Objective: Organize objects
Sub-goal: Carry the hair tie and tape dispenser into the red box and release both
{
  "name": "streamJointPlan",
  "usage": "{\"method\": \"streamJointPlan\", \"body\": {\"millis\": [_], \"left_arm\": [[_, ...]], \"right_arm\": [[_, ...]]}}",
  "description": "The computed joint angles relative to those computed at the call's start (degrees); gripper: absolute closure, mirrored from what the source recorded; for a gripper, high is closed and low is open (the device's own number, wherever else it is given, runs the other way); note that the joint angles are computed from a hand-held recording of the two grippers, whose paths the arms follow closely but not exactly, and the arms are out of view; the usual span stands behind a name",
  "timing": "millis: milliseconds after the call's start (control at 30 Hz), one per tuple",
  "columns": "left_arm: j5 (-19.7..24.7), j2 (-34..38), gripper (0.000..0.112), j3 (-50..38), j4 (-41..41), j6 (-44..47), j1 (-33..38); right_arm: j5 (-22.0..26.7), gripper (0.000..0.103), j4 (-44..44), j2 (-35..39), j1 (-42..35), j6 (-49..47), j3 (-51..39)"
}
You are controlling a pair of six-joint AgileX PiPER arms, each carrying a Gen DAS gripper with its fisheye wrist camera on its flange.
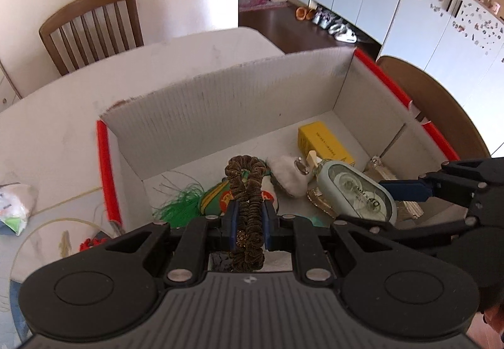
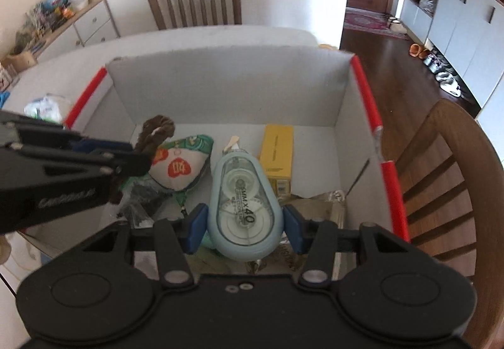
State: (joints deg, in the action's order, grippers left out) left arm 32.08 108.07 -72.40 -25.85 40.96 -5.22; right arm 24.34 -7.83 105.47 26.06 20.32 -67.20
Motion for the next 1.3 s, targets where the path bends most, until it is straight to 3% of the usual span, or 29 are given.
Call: {"method": "streamJointPlan", "body": {"millis": [167, 333, 533, 700, 900, 967, 1000, 1300], "left_arm": [[0.3, 2.2, 0.097, -1.4, 3.0, -3.4, -1.3], [4.6, 5.4, 0.097, -4.9, 5.0, -6.3, -1.2], [9.5, 8.2, 0.097, -9.3, 5.6, -9.1, -0.9], [9.7, 8.3, 0.096, -9.5, 6.6, -9.7, -1.1], [8.0, 6.7, 0.077, -7.5, 6.4, -9.0, -1.3], [7.4, 6.2, 0.055, -6.8, 5.8, -8.7, -1.0], [6.9, 5.6, 0.051, -6.1, 5.0, -7.9, -0.8], [6.1, 0.0, 0.051, -1.5, -1.7, -2.0, 1.4]], "right_arm": [[0.5, 0.053, -2.8, 2.1, 1.2, 0.9, -1.4], [0.1, 0.053, -3.6, 2.6, 1.2, -0.5, -1.3], [1.3, 0.052, 2.1, 2.9, 0.0, -8.1, -2.6], [1.9, 0.047, 7.7, 1.4, -1.3, -16.0, -1.7], [1.0, 0.04, 9.8, -1.1, -2.4, -18.0, 0.5], [0.8, 0.04, 10.2, -2.2, -2.7, -18.3, 1.5], [0.9, 0.04, 10.3, -2.8, -2.9, -18.3, 1.7], [-0.2, 0.039, 18.8, -9.1, -6.4, -25.2, 5.4]]}}
